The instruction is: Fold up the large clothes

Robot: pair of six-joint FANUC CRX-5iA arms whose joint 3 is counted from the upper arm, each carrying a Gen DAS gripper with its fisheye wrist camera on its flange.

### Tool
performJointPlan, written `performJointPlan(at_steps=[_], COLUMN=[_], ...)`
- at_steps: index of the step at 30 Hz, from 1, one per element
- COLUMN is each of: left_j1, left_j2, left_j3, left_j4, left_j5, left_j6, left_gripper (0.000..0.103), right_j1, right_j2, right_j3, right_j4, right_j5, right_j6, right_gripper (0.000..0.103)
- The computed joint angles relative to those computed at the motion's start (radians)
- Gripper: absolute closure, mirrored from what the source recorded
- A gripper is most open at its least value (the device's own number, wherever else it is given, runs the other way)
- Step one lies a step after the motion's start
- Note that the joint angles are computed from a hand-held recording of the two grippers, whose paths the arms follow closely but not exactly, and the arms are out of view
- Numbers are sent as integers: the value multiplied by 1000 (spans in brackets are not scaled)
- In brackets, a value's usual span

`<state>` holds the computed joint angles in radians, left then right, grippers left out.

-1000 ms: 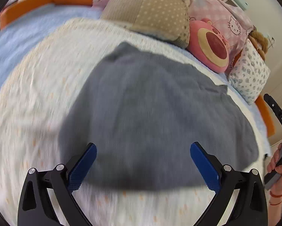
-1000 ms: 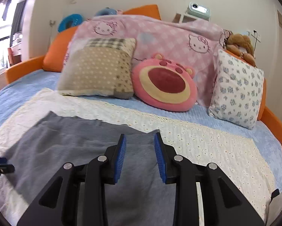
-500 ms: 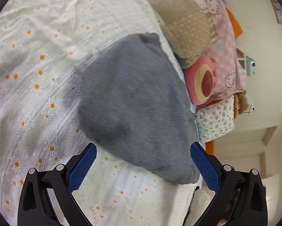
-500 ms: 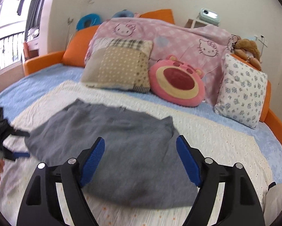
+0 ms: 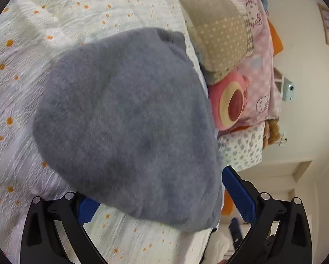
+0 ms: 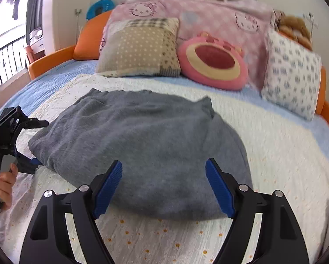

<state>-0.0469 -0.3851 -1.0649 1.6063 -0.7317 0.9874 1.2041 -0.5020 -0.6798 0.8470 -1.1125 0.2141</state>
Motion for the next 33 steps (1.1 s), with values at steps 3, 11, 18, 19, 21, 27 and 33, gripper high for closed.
performJointPlan(at_steps=[3, 11, 18, 19, 21, 27, 33], left_j1=[4, 181, 192, 186, 180, 199, 177], left_j2=[23, 23, 68, 71, 69, 81, 70], left_j3=[0, -2, 66, 90, 144, 220, 330], left_j4=[79, -162, -252, -289, -423, -583, -732], left_j5=[-29, -81, -110, -102, -76, -88, -104], left_j6=[-64, 35, 76, 99, 185, 281, 377], left_gripper=[2, 63, 36, 32, 46, 75, 78], right_j1=[-11, -84, -79, -77, -71, -65, 9], right_j2=[-26, -25, 64, 79, 114, 148, 168], right_j3=[-13, 41, 48, 45, 41, -35, -44], right_j4=[-30, -115, -71, -76, -105, -61, 32], right_j5=[-11, 153, 296, 302, 310, 358, 245], right_j6=[9, 29, -152, -157, -150, -213, -266], right_gripper=[26, 57, 70, 70, 70, 72, 72])
